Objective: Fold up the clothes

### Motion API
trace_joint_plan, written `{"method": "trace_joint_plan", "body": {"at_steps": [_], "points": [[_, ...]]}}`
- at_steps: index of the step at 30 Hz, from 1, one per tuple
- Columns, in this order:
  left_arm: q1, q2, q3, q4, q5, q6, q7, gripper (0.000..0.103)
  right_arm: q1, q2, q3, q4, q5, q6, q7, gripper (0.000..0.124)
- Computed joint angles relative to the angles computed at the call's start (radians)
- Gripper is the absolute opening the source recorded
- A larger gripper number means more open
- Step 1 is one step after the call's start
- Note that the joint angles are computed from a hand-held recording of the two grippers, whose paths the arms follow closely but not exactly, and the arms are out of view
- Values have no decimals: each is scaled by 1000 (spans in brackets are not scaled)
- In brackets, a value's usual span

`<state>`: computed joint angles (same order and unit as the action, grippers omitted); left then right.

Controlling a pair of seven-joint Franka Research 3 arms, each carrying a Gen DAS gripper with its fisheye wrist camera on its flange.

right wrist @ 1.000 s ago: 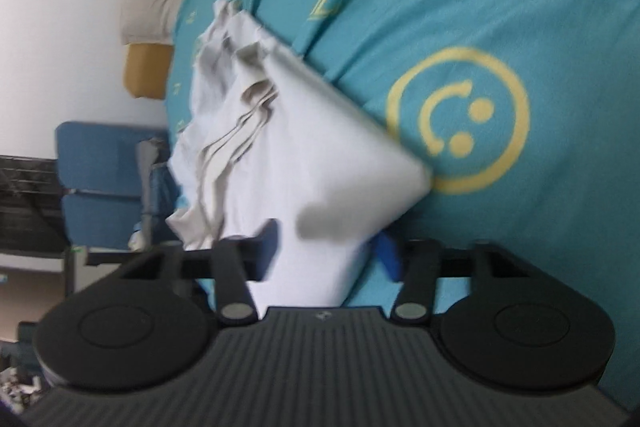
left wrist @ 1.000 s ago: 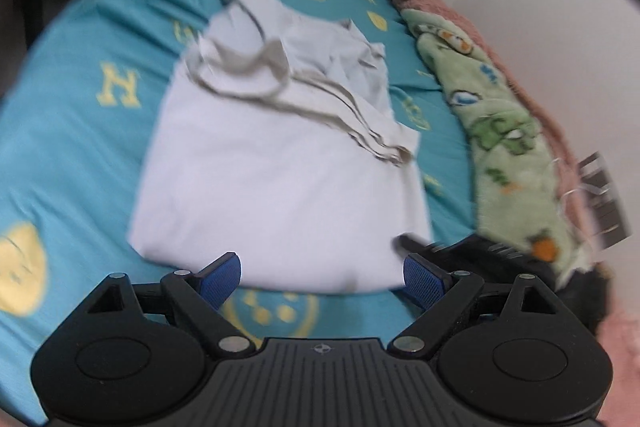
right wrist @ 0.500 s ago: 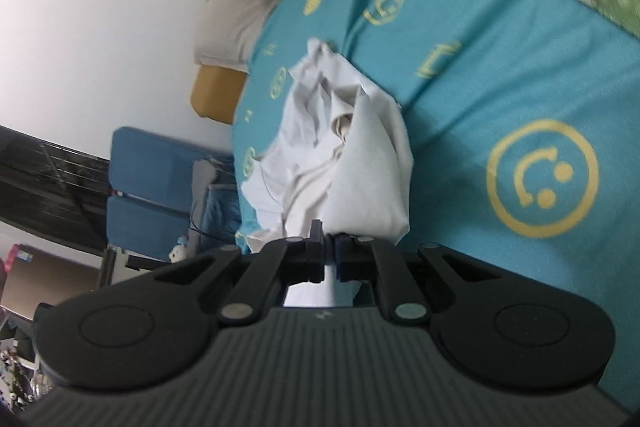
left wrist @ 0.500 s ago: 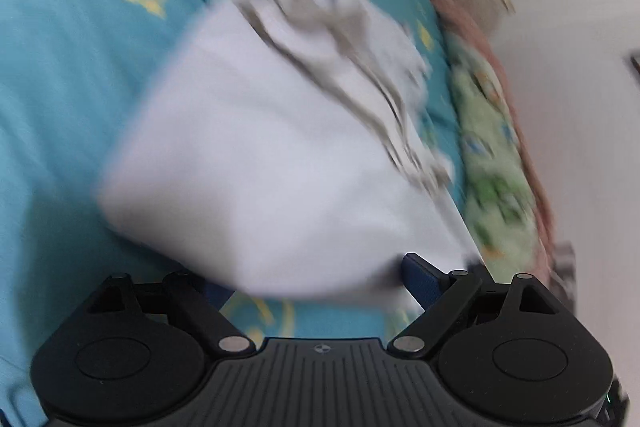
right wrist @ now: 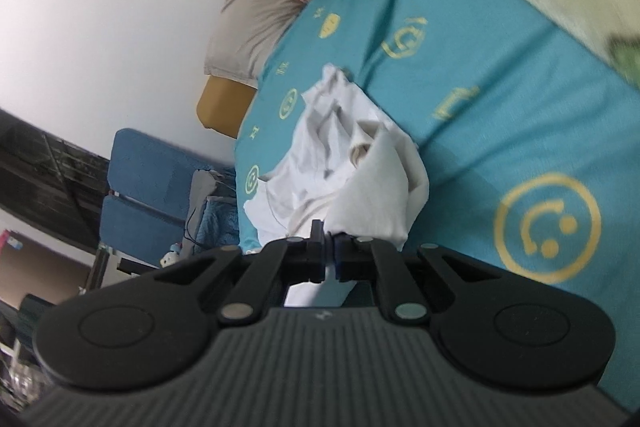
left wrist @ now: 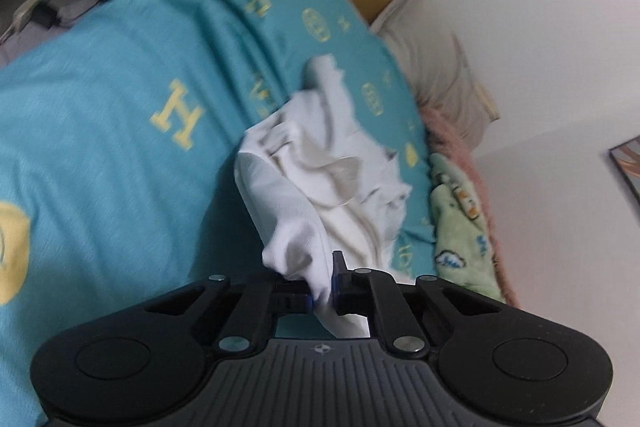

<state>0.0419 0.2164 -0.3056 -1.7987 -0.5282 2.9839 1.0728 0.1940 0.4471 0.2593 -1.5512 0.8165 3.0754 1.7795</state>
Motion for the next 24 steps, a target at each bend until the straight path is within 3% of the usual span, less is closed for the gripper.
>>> {"method": "trace_joint_plan", "body": {"at_steps": [4,7,10,13,16,21,24], "points": [[-27,2,38,131,91,-38,-50,7,56,16,-89,129,-117,-59,90,7],[-64,-18,72,200,206,-56,-107,7,48,-21,-74,149,-137,-26,75,7],[-85,-107,87,144,277,-69,-134,7,18,-102,-27,83,-108,21,9,7],[-108,-231,101,28,272,-97,-129,7,-34,-237,44,-78,13,54,-131,7],[-165,-406,143,-164,171,-122,-71,7,-70,-396,96,-255,291,42,-359,7],[-246,-628,190,-400,166,-138,-122,7,18,-625,38,-496,547,20,-555,7],[-287,-668,228,-446,191,-146,-146,7,67,-673,11,-552,570,39,-563,7]]}}
